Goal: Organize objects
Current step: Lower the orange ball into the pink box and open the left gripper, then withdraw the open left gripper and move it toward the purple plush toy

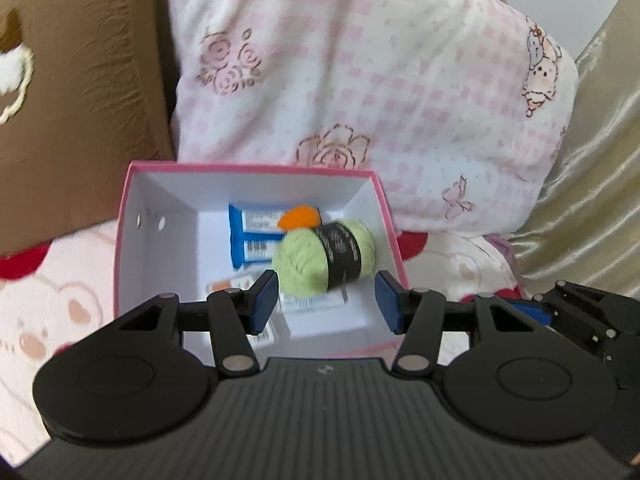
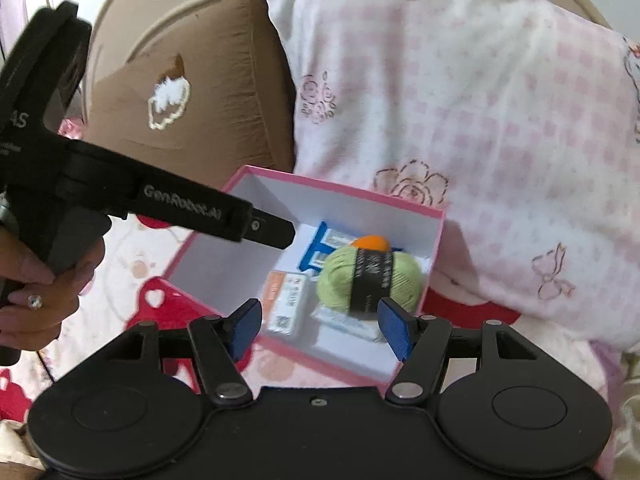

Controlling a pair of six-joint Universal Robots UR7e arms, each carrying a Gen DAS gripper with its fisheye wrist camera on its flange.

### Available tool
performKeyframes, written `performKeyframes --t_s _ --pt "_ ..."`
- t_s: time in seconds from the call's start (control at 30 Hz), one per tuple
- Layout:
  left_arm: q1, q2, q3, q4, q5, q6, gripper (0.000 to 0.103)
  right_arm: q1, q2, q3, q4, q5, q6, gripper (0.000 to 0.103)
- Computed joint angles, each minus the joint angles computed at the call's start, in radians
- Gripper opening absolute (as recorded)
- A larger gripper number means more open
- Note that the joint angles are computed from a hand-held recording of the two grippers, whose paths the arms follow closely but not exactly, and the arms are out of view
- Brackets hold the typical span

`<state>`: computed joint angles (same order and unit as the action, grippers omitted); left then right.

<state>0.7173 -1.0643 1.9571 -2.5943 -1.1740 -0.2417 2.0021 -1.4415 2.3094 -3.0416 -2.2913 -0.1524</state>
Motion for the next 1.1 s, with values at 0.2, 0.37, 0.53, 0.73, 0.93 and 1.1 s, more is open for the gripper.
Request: performKeyframes --t_s 0.2,0.37,0.53,0.73,0.93,1.1 --pt "-0.023 -0.116 0.063 0.084 -0.011 -0.048 0.059 0.037 -0.082 0.034 0.129 0.043 0.099 0.088" --pt "-0.051 -0.193 0.111 0.133 0.004 -0.080 0.066 0.057 -0.149 0.045 0.268 0.077 0.171 0.092" --pt "-0.074 -0.242 0.133 0.211 -0.024 -0.106 0.074 0.118 -0.160 0.064 0.286 0.009 0.185 0.094" --pt "-0.112 -0.311 0.185 0.218 -0.072 -0.090 0.092 0.177 -0.177 0.084 0.322 -0.034 0.168 0.095" --pt "-0.154 -0.332 0.218 0.278 -0.051 -0.151 0.099 0.221 -0.206 0.112 0.362 -0.051 0.171 0.095" --pt "-0.188 -0.333 0.264 0.276 0.000 -0.202 0.102 0.206 -0.245 0.161 0.345 -0.046 0.202 0.095"
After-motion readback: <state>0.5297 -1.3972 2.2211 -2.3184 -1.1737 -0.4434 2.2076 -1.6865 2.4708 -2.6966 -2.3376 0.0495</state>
